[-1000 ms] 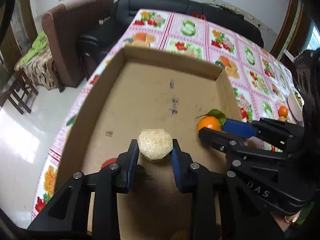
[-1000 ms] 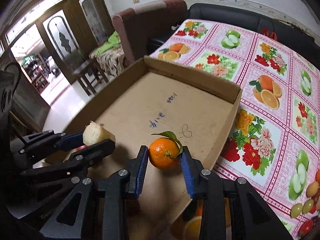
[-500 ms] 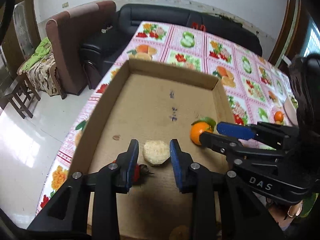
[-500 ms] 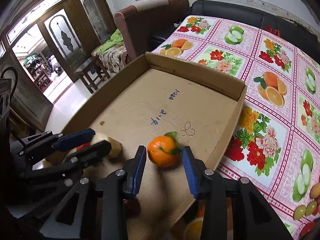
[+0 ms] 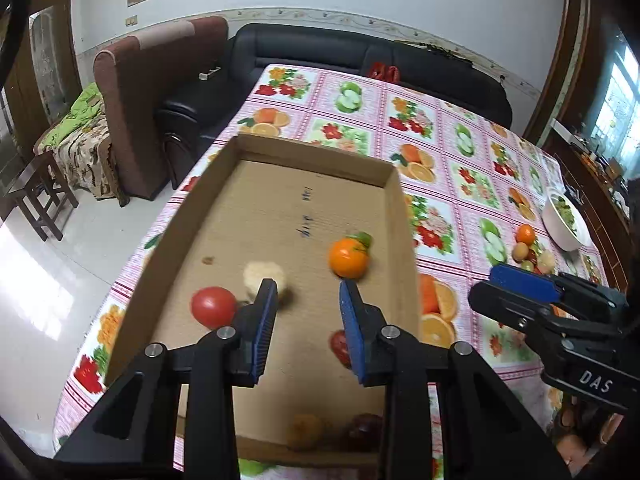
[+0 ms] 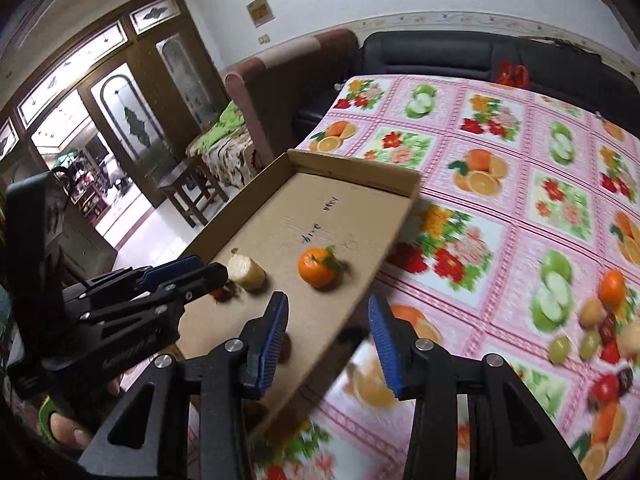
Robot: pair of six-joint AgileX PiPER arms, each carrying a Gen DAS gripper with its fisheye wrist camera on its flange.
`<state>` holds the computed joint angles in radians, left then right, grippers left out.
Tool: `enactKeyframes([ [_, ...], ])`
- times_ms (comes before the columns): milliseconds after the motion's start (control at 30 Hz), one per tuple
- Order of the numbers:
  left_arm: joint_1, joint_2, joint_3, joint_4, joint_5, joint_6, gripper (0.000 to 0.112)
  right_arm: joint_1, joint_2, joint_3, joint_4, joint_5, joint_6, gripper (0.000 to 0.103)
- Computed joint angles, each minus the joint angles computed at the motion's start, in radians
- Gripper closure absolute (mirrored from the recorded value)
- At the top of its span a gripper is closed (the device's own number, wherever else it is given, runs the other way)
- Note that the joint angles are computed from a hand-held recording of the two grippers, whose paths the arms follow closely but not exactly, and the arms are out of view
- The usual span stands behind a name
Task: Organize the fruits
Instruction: 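Move both open tools back to the fruit pile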
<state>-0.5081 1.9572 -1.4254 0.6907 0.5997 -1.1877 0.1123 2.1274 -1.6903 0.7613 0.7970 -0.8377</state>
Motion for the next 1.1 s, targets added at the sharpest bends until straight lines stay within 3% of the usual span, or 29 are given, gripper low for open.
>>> enactKeyframes([
  [533, -0.19, 0.076, -0.162, 0.042, 0.133, -0.042, 0.083, -0.294, -0.209, 0.387, 0.128, -0.057, -0.194, 0.06],
  [1100, -0.289, 0.176, -0.333, -0.013, 0.201, 0.041, 0.083, -0.533, -0.271, 0.49, 0.162, -0.039, -0.3, 0.059],
])
